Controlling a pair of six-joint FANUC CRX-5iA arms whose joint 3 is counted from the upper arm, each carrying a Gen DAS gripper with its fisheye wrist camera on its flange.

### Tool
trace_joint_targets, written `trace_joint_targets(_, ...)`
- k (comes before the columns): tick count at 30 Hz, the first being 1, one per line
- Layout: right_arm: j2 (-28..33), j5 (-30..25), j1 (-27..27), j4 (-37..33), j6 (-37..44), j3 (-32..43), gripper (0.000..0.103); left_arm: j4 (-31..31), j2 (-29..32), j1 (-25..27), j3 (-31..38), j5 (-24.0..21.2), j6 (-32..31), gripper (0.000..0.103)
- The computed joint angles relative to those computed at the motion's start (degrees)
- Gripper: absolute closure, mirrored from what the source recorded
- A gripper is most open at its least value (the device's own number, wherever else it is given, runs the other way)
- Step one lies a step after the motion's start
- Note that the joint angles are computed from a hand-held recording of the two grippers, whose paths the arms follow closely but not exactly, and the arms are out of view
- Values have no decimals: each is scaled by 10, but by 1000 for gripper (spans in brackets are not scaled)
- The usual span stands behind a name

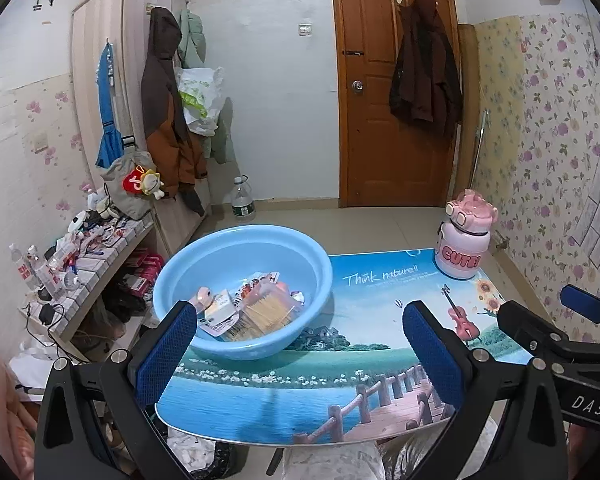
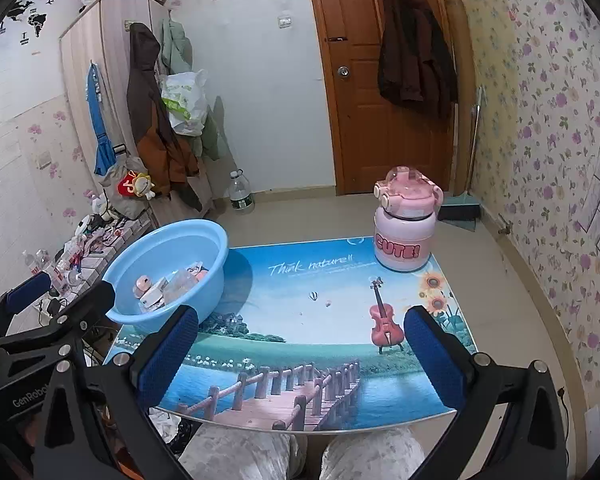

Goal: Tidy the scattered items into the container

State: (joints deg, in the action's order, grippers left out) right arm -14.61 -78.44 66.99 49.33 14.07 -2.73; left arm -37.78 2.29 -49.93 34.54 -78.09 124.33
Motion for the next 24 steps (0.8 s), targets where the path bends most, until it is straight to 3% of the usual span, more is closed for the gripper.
trace_joint_targets(24,-12,-8,-27,-33,-4,-23,0,40,30,13,4,5,-13,0)
